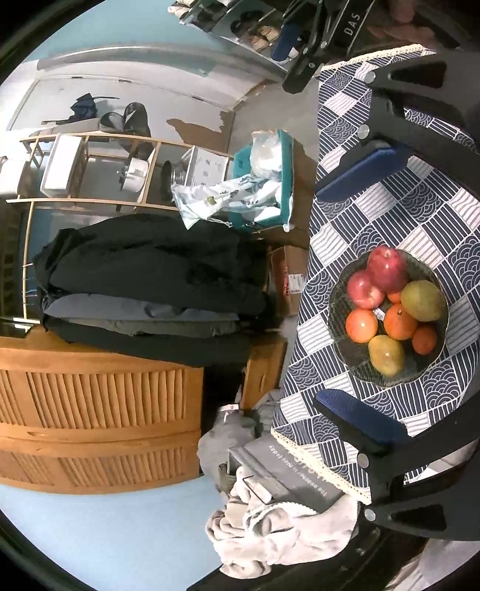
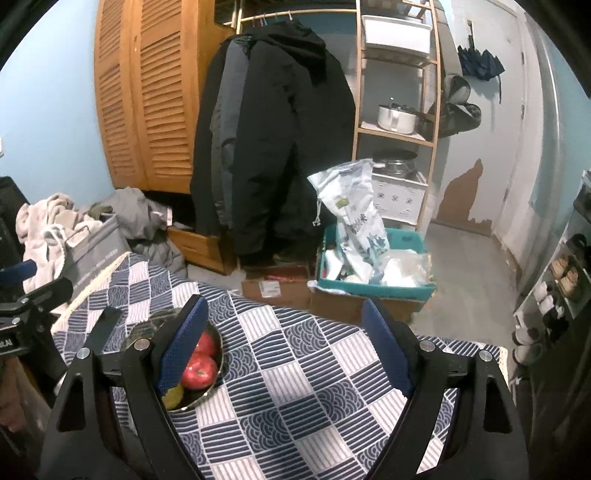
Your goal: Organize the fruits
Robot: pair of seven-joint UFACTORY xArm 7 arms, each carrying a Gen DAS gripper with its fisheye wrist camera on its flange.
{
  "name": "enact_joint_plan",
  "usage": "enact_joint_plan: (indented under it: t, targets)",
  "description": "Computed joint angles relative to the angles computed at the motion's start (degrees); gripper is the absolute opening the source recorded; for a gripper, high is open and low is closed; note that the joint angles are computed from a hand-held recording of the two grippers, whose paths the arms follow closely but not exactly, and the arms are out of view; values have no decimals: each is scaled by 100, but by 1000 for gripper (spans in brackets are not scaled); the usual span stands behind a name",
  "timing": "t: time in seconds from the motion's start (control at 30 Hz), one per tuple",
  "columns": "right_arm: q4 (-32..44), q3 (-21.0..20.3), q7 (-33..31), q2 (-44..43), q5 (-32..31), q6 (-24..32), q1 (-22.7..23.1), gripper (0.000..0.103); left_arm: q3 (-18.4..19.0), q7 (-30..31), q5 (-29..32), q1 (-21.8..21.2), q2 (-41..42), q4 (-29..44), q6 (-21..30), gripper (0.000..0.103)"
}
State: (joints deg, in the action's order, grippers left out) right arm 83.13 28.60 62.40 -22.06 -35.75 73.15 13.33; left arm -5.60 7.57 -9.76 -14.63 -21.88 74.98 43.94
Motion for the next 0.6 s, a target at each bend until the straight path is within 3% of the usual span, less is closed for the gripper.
enact_joint_plan:
  t: [0.6]
  targets:
    - [-120,7,-60,-161,84,-7,-103,84,-55,-35,89,-27,-11,-8,10,102]
